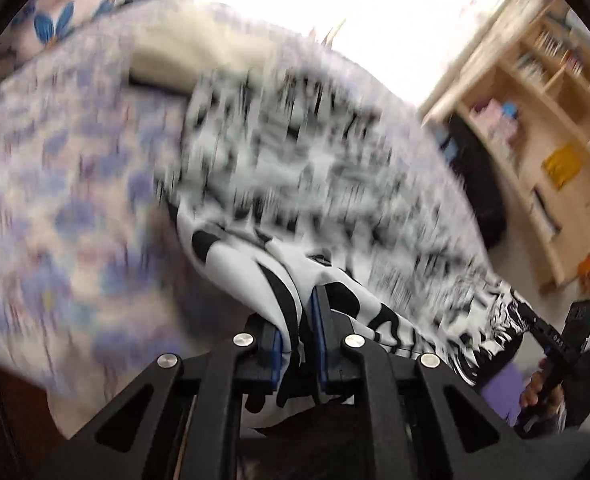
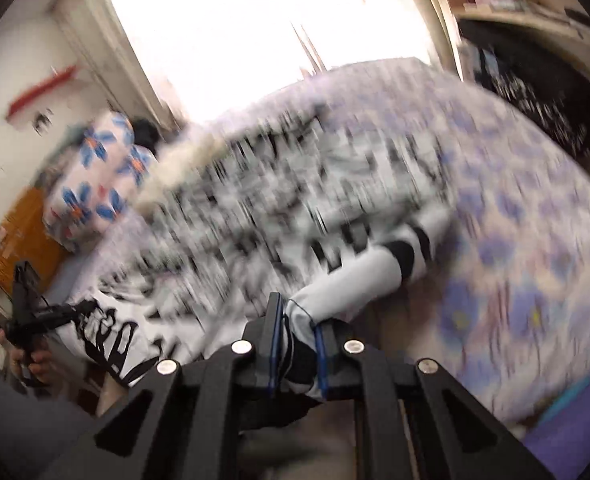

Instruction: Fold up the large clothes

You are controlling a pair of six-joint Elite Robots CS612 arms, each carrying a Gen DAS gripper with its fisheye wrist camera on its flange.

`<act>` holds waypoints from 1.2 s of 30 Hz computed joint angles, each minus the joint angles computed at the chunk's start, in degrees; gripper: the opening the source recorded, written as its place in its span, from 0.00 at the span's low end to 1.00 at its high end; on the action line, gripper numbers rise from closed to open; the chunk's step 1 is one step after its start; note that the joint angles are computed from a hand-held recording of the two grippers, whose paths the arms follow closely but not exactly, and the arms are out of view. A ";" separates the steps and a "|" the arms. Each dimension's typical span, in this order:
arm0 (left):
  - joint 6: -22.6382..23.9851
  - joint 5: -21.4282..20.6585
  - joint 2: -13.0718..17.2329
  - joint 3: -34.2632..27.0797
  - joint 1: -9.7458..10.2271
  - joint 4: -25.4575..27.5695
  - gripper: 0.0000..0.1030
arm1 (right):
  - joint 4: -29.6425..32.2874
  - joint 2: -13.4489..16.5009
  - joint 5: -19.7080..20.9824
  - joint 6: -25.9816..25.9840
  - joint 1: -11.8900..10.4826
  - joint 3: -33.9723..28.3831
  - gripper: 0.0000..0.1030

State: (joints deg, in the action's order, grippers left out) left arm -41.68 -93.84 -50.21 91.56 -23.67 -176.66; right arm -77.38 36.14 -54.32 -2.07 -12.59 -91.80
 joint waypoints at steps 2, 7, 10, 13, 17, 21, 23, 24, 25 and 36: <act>-0.42 -0.18 0.56 -2.25 1.25 -1.40 0.10 | -7.06 -1.70 1.83 4.75 -0.15 3.43 0.13; -1.09 -2.12 5.23 -12.60 4.33 0.44 0.11 | -23.41 -7.53 1.92 15.73 0.51 17.16 0.13; 0.25 -2.74 9.96 -21.99 5.63 6.14 0.17 | -28.33 -11.23 -0.20 16.34 1.60 26.08 0.13; 0.94 0.28 15.04 -31.75 6.35 12.89 0.46 | -30.01 -14.84 -1.91 18.31 2.39 35.24 0.21; -0.75 6.01 20.14 -40.27 6.74 15.10 0.94 | -31.23 -17.21 -2.32 21.00 3.19 43.53 0.44; 1.99 7.58 24.93 -48.87 6.94 24.88 0.93 | -31.14 -18.97 -4.99 16.67 4.14 48.04 0.48; 4.20 8.87 26.58 -51.26 6.81 28.53 0.93 | -30.42 -19.44 -6.24 14.50 4.43 48.96 0.48; 5.62 9.24 27.53 -52.62 6.73 30.37 0.93 | -29.90 -19.61 -7.40 13.08 4.64 49.46 0.48; 6.87 9.22 28.10 -53.08 6.67 31.10 0.92 | -29.43 -19.83 -8.35 11.98 4.75 49.98 0.48; 17.39 6.22 36.02 -66.39 6.31 45.55 0.59 | -30.03 -22.98 -15.81 5.54 4.96 58.63 0.48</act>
